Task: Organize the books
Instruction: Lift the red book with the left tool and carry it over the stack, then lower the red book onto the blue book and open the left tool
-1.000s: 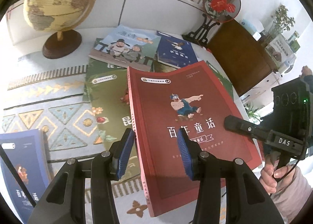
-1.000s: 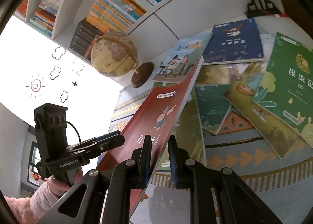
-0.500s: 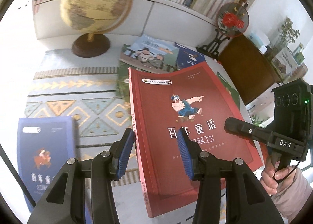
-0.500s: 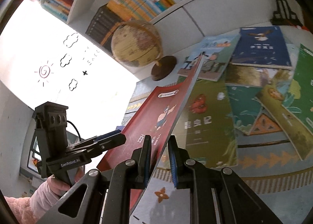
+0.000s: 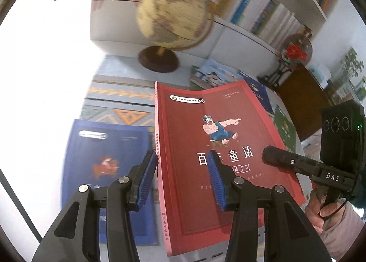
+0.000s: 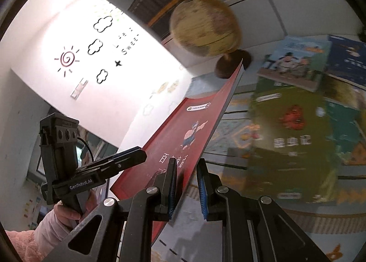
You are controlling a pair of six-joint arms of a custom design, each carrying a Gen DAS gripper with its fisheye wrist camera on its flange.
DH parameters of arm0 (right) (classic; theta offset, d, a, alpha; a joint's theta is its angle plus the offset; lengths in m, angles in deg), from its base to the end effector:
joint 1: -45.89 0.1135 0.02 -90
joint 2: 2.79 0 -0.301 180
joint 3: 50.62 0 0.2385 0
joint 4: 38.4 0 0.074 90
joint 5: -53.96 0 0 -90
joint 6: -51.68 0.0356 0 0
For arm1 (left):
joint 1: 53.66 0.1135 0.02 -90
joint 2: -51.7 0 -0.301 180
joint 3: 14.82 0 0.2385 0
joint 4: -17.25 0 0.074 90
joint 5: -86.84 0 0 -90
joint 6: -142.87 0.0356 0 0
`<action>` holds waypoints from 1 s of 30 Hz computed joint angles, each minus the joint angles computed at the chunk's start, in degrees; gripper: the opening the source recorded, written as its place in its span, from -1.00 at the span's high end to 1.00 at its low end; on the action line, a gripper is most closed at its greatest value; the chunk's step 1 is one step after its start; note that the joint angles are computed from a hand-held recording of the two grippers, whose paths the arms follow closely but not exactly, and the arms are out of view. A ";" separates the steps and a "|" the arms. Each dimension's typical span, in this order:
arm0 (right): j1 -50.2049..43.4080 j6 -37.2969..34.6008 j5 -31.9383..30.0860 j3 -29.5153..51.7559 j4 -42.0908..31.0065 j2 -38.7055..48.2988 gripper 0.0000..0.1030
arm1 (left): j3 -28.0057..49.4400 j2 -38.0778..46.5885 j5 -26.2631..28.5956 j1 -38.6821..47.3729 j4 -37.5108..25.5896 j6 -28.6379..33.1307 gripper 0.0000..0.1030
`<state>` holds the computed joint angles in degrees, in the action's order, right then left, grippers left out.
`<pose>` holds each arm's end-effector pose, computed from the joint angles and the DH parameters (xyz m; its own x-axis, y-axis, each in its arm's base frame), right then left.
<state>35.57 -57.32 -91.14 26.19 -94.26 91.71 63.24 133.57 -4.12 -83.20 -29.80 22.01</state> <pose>0.2980 -0.0246 0.2506 -0.8511 -0.0344 -0.5238 -0.4263 0.6275 0.6515 0.2479 -0.1398 0.3106 -0.8274 -0.1206 -0.5485 0.0691 0.9474 -0.3126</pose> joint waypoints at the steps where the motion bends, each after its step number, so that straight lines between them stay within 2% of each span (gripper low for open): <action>1: 1.51 1.54 0.45 -0.34 1.12 -0.33 0.67 | -0.74 -0.99 -0.22 0.80 -0.36 0.28 0.19; 9: 12.32 10.92 3.54 -3.51 9.75 -1.63 0.66 | -5.13 -7.23 0.63 7.99 -2.76 2.47 0.19; 18: 22.12 19.97 7.02 -5.04 18.56 0.79 0.65 | -8.25 -9.41 2.73 17.08 -3.81 7.20 0.19; 30: 28.57 24.95 11.53 -6.07 24.46 7.61 0.65 | -15.32 -6.74 8.02 25.59 1.17 10.45 0.19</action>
<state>64.14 -32.37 -79.62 20.12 -69.81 99.32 47.92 126.84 3.90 -57.62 -28.63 32.45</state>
